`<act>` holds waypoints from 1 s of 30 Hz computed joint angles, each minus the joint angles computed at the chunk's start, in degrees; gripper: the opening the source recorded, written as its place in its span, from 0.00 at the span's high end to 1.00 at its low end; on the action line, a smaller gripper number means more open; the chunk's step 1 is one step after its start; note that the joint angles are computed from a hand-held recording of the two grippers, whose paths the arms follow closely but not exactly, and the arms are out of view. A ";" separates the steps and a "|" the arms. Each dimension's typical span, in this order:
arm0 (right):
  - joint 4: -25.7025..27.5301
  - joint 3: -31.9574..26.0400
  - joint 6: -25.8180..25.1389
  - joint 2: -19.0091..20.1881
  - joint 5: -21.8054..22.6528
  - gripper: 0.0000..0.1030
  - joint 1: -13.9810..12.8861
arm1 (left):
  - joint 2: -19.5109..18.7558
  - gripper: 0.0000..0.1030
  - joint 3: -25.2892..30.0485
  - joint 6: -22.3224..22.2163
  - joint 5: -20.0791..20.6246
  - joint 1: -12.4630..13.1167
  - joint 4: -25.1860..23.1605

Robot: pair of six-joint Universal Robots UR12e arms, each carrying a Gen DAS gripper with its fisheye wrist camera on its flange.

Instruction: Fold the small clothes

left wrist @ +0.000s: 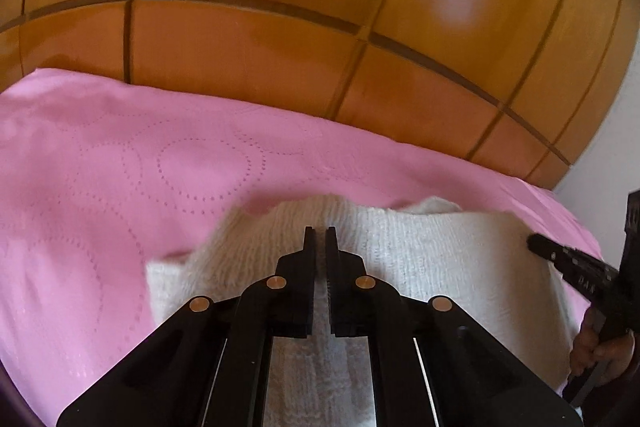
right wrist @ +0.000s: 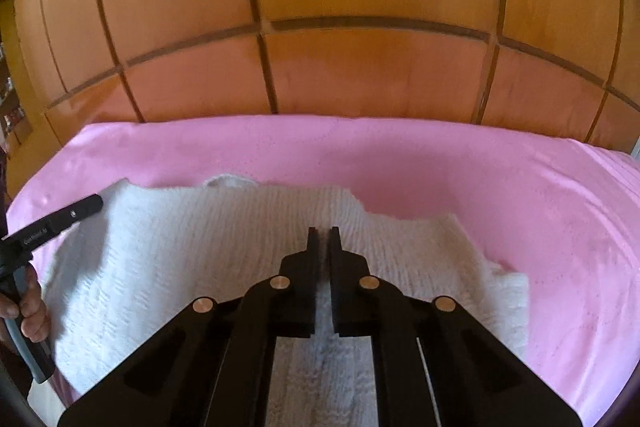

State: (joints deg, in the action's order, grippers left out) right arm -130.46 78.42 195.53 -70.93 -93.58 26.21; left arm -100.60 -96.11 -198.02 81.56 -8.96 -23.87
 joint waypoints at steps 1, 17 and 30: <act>1.58 -0.48 0.39 0.65 -0.37 0.96 0.08 | -0.79 0.96 0.88 0.85 2.03 -0.45 -1.75; -1.52 3.56 3.25 -2.33 -0.18 0.48 0.75 | 4.19 0.51 -4.53 -2.88 3.53 -0.08 -2.87; -2.54 18.27 6.28 -13.32 -2.76 0.37 -0.24 | 9.22 0.51 -11.59 0.05 6.76 -3.40 -3.26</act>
